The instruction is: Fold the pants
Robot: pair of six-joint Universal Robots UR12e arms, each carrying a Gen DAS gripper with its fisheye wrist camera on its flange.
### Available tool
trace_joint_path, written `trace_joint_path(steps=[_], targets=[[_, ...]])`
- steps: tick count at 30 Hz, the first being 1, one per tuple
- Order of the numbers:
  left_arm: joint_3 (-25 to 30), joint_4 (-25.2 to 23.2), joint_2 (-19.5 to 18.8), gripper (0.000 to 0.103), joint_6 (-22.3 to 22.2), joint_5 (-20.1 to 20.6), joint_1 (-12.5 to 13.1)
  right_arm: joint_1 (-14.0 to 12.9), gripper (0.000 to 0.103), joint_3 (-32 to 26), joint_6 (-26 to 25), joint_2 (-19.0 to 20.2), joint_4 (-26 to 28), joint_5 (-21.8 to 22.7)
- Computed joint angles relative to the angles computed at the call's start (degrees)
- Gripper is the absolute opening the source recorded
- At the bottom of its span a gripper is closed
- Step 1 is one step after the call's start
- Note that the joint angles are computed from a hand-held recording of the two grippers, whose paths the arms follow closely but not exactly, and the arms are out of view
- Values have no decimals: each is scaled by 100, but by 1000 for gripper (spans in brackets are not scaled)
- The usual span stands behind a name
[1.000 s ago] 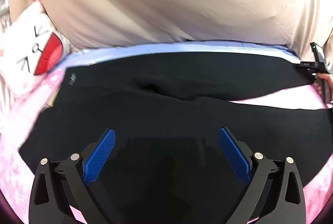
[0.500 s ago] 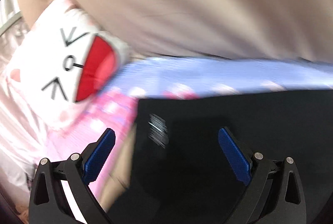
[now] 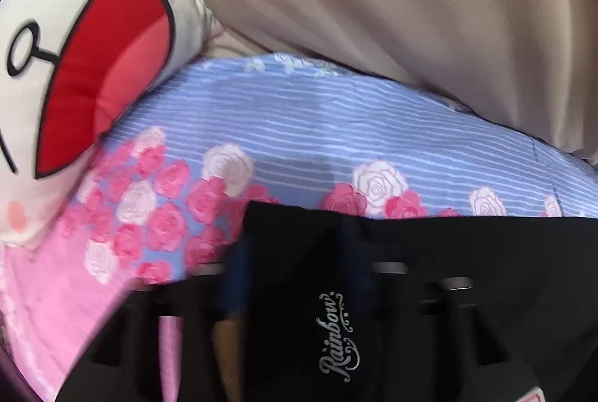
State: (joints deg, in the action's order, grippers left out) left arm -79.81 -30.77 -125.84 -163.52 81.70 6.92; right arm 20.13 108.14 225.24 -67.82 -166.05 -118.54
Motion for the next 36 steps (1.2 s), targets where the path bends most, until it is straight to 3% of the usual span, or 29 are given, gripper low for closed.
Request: trace_joint_path(steps=[2, 3, 6, 10, 15, 18, 22, 24, 28, 29, 31, 32, 35, 36], targets=[[-61, 27, 70, 21, 52, -15, -6, 22, 24, 30, 62, -28, -170, 109], [-147, 97, 157, 21, 103, -170, 28, 43, 20, 35, 117, -44, -201, 96], [-455, 363, 456, 21, 123, -564, 141, 162, 16, 59, 174, -137, -271, -113], [-990, 623, 998, 22, 187, -1302, 391, 407, 16, 213, -25, -372, -820, -338], [-1872, 870, 1811, 22, 664, -2192, 801, 1046, 15, 376, -629, -712, -1267, -875], [-2467, 923, 2341, 22, 998, -2418, 1054, 1486, 15, 558, -908, -886, -1547, -1214], [-3112, 602, 2857, 23, 1581, -2382, 1399, 2064, 15, 950, -959, -1098, -1489, -1678], [-3327, 448, 2970, 23, 1806, -2167, 1506, 2175, 15, 1103, -773, -1145, -1215, -1702], [-3641, 451, 2795, 24, 2022, -1074, 1470, 2269, 16, 1440, -260, -1195, -394, -1399], [-3673, 453, 2743, 24, 2084, -965, 1469, 2259, 16, 1512, -93, -1187, -205, -1300], [-3820, 644, 2695, 25, 2060, -791, 1465, 2299, 22, 1576, 266, -1160, 43, -1337], [-3884, 763, 2721, 27, 2022, -815, 1485, 2320, 31, 1643, 440, -1167, 18, -1383], [-3939, 844, 2931, 28, 1781, -927, 1608, 2465, 71, 1748, 785, -1276, -55, -1837], [-3958, 903, 3046, 29, 1699, -910, 1664, 2528, 80, 1796, 762, -1303, -206, -2011]])
